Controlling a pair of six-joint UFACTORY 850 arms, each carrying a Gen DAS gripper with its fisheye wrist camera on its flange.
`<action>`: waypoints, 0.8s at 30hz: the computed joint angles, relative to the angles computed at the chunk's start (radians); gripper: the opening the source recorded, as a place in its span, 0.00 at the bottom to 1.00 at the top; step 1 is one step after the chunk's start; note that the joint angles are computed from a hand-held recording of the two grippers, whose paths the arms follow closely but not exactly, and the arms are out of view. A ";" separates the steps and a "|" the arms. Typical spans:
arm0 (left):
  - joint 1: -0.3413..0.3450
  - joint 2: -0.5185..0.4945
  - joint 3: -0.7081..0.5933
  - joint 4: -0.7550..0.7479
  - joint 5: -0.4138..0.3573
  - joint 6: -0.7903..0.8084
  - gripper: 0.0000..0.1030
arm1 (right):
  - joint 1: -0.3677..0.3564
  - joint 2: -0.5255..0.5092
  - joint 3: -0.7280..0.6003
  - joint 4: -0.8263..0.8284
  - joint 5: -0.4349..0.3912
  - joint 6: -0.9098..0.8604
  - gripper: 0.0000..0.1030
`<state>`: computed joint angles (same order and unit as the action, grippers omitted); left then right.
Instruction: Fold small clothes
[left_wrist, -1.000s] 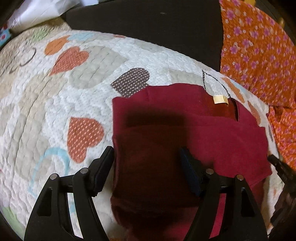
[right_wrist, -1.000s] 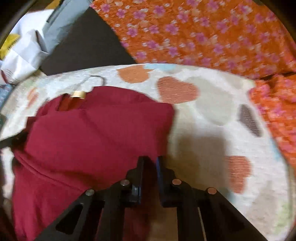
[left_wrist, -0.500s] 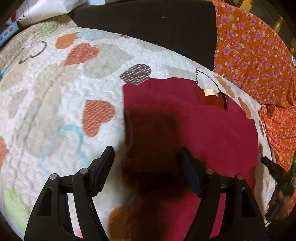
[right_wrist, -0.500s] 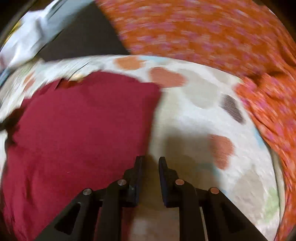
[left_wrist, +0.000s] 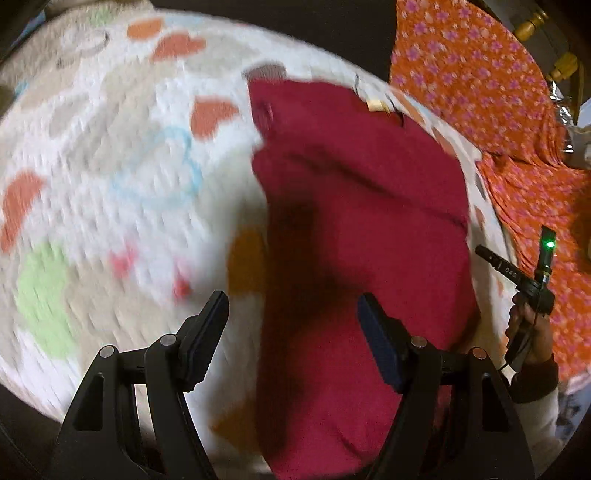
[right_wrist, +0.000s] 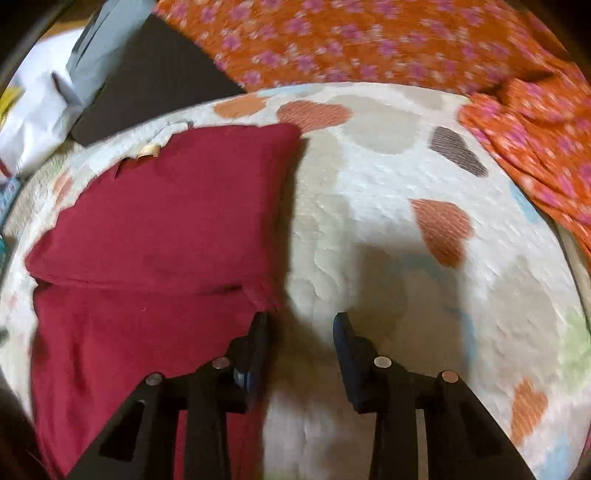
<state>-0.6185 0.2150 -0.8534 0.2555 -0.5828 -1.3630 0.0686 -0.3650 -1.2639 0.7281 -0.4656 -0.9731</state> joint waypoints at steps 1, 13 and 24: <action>-0.018 0.004 0.011 -0.036 0.008 0.014 0.70 | -0.003 0.038 0.028 0.001 -0.045 -0.029 0.33; -0.202 -0.024 0.024 0.043 -0.031 -0.163 0.70 | 0.019 0.284 0.331 -0.200 -0.327 -0.347 0.37; -0.282 -0.022 0.079 0.048 -0.005 -0.300 0.70 | -0.227 0.237 0.291 -0.110 -0.481 -0.260 0.46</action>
